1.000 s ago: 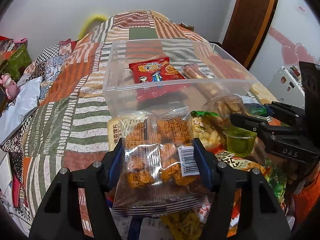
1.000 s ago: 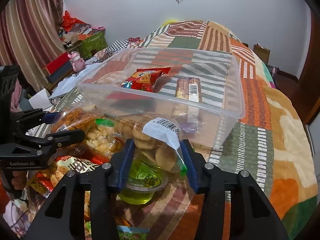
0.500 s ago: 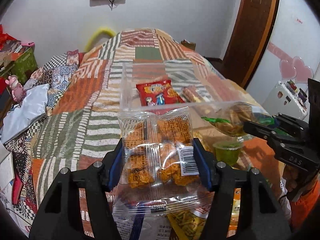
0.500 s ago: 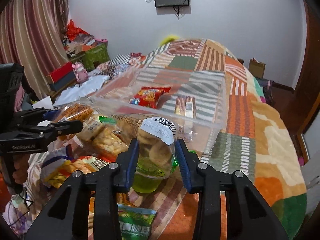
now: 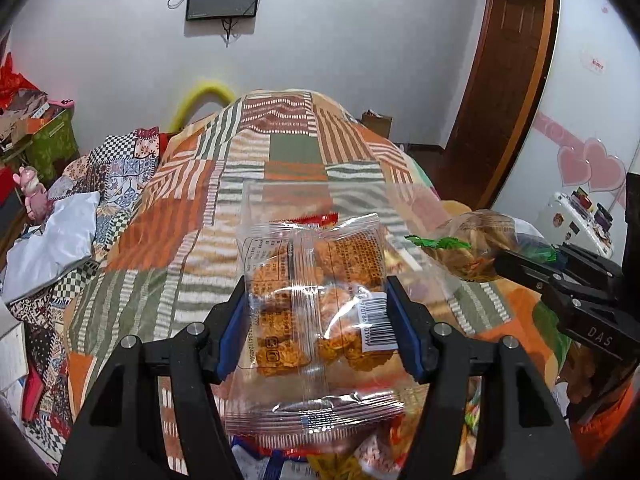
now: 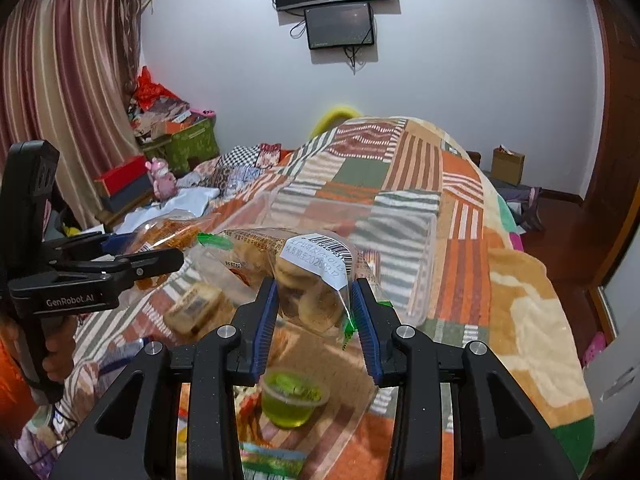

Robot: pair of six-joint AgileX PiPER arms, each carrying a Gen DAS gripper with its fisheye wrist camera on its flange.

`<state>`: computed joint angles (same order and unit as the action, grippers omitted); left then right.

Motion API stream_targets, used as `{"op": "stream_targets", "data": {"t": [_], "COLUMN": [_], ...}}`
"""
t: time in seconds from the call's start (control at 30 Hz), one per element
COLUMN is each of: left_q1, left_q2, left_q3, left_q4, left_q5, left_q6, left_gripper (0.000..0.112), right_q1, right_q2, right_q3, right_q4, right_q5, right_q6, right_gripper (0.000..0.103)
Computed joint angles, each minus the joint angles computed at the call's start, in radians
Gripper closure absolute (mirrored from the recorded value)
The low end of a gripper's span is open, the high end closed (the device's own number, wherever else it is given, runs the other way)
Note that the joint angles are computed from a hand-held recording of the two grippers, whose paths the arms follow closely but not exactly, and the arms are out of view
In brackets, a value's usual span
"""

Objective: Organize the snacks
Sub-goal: 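Carry the cracker bag and cookie bag into the clear box and release both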

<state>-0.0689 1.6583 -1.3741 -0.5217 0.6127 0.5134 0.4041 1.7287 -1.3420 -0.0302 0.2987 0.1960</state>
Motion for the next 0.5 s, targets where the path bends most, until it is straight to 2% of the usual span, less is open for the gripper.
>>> {"op": "stream_targets", "data": {"t": [0.2, 0.3, 0.5], "left_q1": [-0.028, -0.046, -0.077], "left_q2": [0.105, 0.151, 0.261], "left_q3": [-0.136, -0.191, -0.333], "left_q4": [0.072, 0.121, 0.221], "left_q5": [0.032, 0.032, 0.072], "left_q6": [-0.081, -0.125, -0.203], "left_gripper": [0.049, 0.049, 0.049], "right_q1": [-0.023, -0.027, -0.041], "right_q2": [0.061, 0.094, 0.18], "right_q3": [-0.061, -0.093, -0.194], "right_q4": [0.076, 0.065, 0.088], "right_q5": [0.007, 0.012, 0.064], "right_q6": [-0.064, -0.052, -0.078], "right_gripper": [0.068, 0.068, 0.068]}}
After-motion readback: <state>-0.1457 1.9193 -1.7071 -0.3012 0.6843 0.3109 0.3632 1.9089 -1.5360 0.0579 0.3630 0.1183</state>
